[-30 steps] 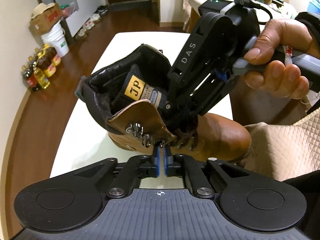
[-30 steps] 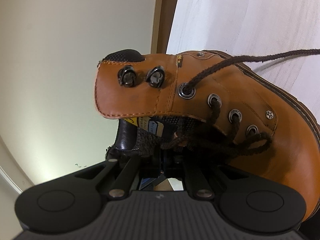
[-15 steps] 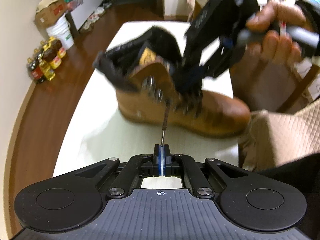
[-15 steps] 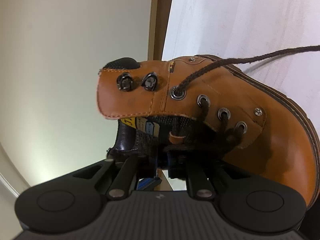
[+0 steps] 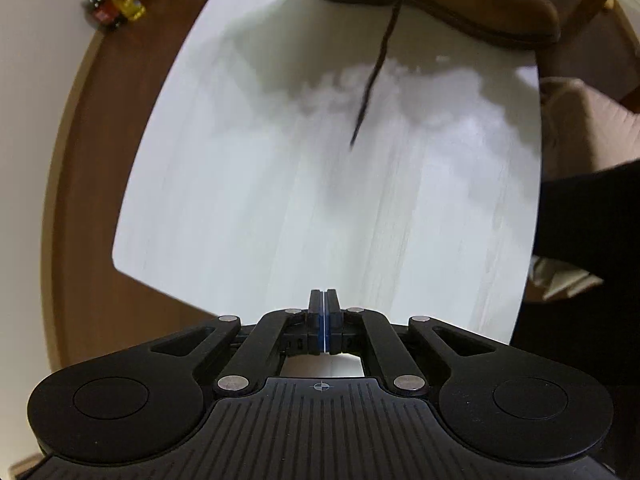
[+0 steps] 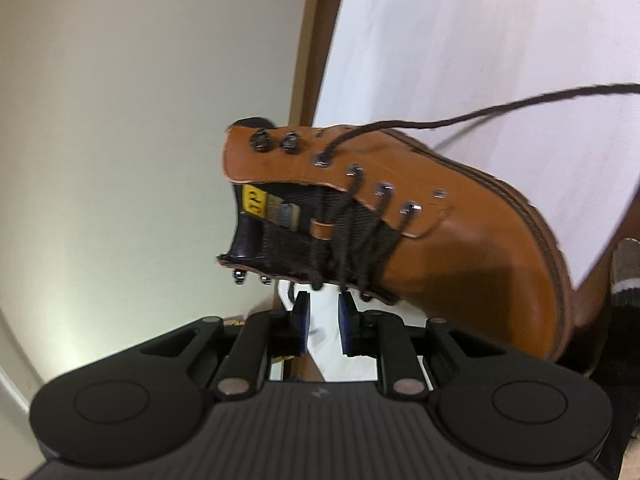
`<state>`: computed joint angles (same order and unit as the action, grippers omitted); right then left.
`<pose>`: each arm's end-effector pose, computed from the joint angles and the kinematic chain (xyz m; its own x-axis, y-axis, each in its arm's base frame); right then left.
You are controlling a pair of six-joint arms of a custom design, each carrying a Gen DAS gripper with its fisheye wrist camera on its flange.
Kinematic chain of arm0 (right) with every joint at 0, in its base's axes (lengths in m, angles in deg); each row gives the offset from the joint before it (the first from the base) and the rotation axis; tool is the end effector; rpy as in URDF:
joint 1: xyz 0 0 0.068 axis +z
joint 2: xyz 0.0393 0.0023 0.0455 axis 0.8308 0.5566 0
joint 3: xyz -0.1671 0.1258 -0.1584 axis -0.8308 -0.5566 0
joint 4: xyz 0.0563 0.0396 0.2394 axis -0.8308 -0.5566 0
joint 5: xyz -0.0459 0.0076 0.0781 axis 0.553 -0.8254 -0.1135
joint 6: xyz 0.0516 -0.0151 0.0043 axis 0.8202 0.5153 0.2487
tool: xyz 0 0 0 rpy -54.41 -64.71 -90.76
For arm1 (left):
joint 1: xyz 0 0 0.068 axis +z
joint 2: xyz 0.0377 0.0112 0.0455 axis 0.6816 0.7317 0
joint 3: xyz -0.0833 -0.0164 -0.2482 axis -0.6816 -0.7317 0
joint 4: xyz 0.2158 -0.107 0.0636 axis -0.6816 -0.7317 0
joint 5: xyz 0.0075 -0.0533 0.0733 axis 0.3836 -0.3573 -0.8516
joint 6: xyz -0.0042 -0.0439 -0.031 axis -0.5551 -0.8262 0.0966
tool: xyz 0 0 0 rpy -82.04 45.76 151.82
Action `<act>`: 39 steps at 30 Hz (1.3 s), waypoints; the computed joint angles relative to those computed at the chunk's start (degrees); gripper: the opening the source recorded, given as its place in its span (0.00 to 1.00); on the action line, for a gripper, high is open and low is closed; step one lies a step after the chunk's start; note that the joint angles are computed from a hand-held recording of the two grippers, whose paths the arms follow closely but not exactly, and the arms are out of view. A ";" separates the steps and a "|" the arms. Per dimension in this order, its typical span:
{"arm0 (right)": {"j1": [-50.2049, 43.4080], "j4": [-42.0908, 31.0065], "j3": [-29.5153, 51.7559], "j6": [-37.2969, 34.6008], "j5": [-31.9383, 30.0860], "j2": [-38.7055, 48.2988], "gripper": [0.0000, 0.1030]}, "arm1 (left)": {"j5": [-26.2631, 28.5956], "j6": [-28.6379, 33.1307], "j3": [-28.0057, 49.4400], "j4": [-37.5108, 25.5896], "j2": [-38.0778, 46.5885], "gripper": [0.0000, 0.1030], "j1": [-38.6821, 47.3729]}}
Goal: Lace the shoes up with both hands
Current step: 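Grasp the brown lace end with the left gripper and pull it away from the boot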
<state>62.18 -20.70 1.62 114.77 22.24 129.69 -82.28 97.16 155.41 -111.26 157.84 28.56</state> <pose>0.2491 0.0549 0.1337 -0.9509 0.2791 0.1341 0.2620 0.4946 0.8287 0.2144 -0.0531 0.3074 -0.7986 0.5919 -0.1090 0.5839 0.8059 0.0981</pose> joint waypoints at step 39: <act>11.08 12.01 6.51 -100.85 36.15 11.38 0.02 | -2.09 -15.19 6.18 16.87 7.76 0.02 -14.76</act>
